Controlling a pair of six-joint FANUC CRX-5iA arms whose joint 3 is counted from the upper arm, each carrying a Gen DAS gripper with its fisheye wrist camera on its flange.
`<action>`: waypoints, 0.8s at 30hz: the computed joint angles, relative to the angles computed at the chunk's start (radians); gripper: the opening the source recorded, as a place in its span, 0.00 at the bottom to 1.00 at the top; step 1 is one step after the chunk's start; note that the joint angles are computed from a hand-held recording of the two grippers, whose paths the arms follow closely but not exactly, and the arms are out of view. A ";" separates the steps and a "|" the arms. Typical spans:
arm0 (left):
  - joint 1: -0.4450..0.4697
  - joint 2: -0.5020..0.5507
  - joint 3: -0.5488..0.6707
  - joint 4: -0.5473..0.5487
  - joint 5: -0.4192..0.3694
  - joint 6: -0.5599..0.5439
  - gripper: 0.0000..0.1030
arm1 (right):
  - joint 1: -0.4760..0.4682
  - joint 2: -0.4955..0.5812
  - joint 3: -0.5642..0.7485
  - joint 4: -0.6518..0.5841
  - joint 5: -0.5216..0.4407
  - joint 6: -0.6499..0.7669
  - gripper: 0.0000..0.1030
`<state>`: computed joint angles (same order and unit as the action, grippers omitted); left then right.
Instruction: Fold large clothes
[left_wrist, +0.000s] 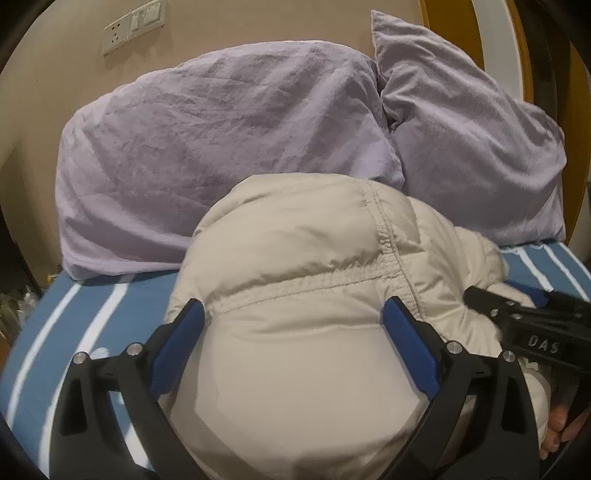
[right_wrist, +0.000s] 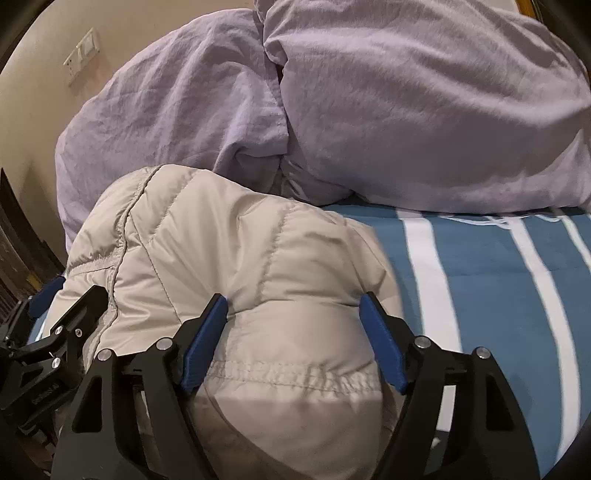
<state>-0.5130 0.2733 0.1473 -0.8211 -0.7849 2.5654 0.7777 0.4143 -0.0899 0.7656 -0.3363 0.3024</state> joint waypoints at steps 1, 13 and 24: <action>-0.001 -0.011 -0.008 0.008 -0.006 -0.003 0.94 | 0.014 -0.015 0.004 -0.027 -0.046 0.016 0.81; -0.082 -0.253 -0.224 0.082 -0.095 0.045 0.98 | 0.144 -0.244 -0.118 -0.229 -0.283 0.174 0.99; -0.194 -0.398 -0.374 0.181 -0.177 0.098 0.98 | 0.286 -0.426 -0.261 -0.359 -0.384 0.225 0.99</action>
